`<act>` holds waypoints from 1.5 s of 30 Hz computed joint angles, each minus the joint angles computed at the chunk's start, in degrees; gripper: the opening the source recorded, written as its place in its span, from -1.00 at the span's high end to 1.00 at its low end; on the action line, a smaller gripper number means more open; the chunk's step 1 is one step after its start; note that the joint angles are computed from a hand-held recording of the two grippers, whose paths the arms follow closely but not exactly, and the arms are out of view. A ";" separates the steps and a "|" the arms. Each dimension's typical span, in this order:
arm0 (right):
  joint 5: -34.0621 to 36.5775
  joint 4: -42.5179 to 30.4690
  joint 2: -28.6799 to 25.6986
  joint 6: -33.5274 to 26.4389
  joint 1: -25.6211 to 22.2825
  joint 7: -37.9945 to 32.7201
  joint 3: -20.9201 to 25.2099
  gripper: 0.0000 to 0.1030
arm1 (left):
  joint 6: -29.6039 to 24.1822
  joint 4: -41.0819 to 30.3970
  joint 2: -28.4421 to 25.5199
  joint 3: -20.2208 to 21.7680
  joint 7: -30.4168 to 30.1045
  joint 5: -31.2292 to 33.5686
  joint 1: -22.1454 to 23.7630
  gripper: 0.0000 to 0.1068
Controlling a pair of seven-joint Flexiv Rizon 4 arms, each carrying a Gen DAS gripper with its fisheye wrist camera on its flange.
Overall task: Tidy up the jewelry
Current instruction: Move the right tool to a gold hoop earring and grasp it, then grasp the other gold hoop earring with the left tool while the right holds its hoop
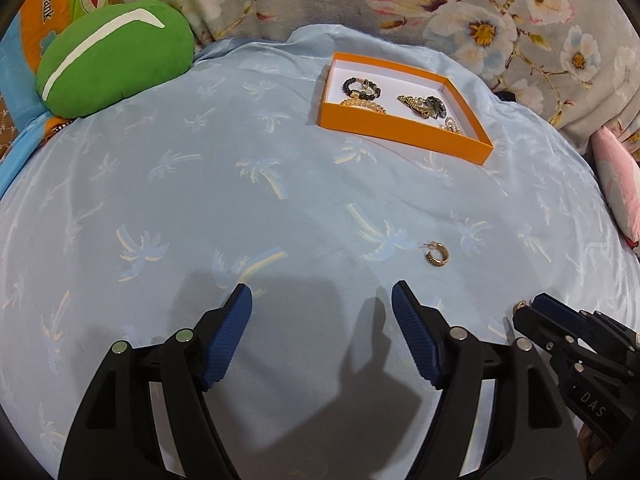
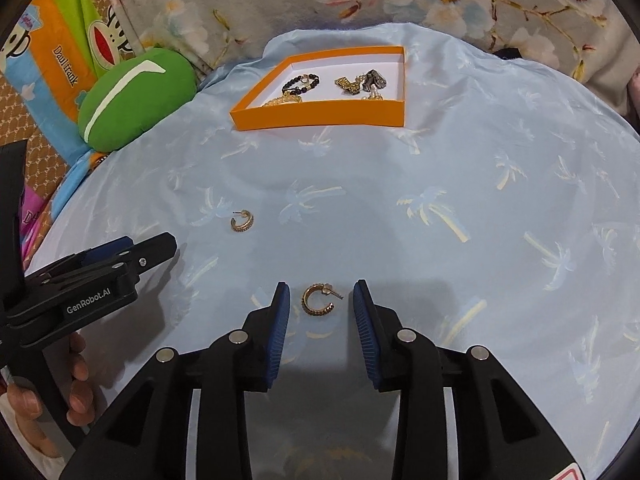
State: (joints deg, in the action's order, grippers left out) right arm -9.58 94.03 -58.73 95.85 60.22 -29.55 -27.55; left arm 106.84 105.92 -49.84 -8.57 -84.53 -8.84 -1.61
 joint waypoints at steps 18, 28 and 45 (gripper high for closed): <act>3.64 3.34 -0.11 1.71 4.61 2.25 -4.40 0.71 | -1.50 -2.28 -0.14 3.26 1.37 -0.83 -4.62 -0.39; 7.66 4.36 0.16 5.73 2.76 0.71 -1.85 0.70 | -12.19 -13.16 -4.81 20.65 -2.88 -7.27 -21.91 -0.05; 12.89 3.03 -0.06 7.80 1.10 -3.77 1.33 0.70 | -7.53 -9.67 -2.51 6.40 -1.90 -3.72 -10.14 -0.04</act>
